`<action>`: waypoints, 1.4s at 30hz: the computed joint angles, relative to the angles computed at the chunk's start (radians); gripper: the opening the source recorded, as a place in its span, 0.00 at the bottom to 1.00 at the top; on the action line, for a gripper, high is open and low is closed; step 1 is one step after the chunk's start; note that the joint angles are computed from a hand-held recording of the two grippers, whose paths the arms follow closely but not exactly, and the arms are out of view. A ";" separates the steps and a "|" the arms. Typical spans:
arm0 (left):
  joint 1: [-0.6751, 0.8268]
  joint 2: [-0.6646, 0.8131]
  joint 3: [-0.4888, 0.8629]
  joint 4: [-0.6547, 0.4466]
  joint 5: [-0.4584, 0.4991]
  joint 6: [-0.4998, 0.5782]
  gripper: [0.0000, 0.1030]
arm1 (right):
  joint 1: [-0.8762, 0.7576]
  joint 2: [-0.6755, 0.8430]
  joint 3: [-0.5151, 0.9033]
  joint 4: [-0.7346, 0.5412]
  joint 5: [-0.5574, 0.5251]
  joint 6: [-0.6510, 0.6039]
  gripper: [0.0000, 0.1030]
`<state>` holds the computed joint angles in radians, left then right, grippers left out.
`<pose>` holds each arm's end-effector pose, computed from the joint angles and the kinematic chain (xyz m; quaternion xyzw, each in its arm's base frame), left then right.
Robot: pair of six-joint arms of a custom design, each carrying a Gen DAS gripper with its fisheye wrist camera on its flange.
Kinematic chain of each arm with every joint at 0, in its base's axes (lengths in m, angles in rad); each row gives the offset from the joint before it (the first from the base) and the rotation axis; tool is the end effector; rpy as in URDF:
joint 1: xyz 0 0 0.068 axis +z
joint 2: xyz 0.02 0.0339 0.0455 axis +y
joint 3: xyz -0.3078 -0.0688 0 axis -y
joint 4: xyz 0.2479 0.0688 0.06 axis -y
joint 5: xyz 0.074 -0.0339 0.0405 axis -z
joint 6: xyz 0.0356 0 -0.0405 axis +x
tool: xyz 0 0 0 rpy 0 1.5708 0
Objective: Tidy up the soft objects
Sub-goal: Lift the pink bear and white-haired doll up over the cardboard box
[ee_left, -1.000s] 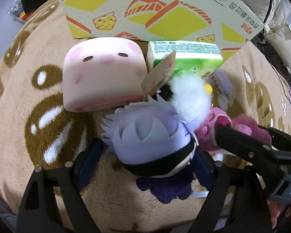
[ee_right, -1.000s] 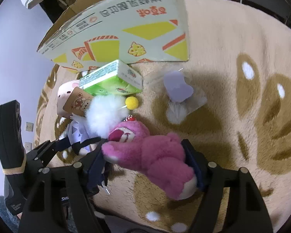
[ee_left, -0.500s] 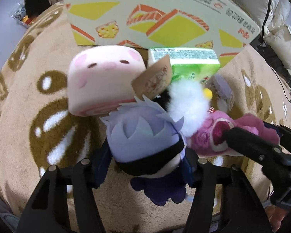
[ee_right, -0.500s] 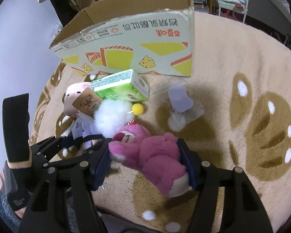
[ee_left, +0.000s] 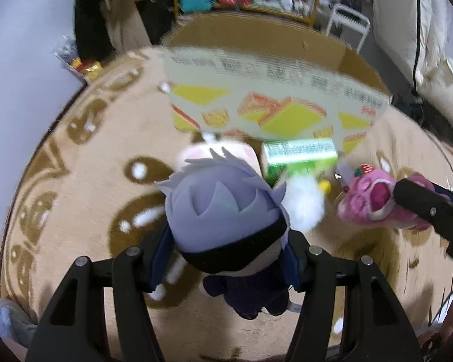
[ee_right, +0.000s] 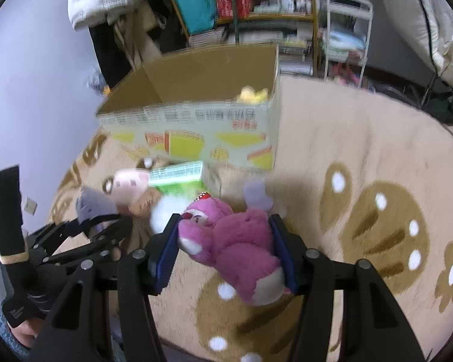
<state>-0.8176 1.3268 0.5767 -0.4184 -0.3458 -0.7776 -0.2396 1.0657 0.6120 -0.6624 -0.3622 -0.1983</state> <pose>0.1524 -0.1449 0.1882 -0.0151 0.9657 -0.0231 0.2581 0.1655 -0.0274 0.2318 -0.0208 0.9590 0.1231 0.2545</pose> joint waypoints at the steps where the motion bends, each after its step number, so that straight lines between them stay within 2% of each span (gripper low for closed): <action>1: 0.034 -0.040 -0.003 -0.014 0.000 0.034 0.58 | -0.015 -0.008 0.004 0.002 -0.018 -0.005 0.59; 7: -0.038 -0.158 0.017 -0.074 -0.184 0.026 0.58 | -0.057 -0.092 0.015 0.044 -0.089 0.012 0.59; 12: -0.108 -0.182 0.047 -0.094 -0.347 0.045 0.59 | -0.068 -0.143 0.035 0.064 -0.130 0.040 0.59; 21: -0.148 -0.244 0.150 -0.114 -0.471 0.166 0.59 | -0.048 -0.151 0.087 0.112 -0.140 0.098 0.59; 32: 0.009 -0.217 0.286 0.077 -0.432 0.478 0.59 | -0.004 -0.045 0.202 0.183 -0.104 0.112 0.59; 38: 0.071 -0.164 0.302 0.193 -0.377 0.570 0.59 | -0.004 0.032 0.266 0.245 -0.096 0.134 0.59; 42: 0.074 -0.142 0.244 0.324 -0.411 0.623 0.59 | -0.010 0.093 0.298 0.285 -0.103 0.161 0.60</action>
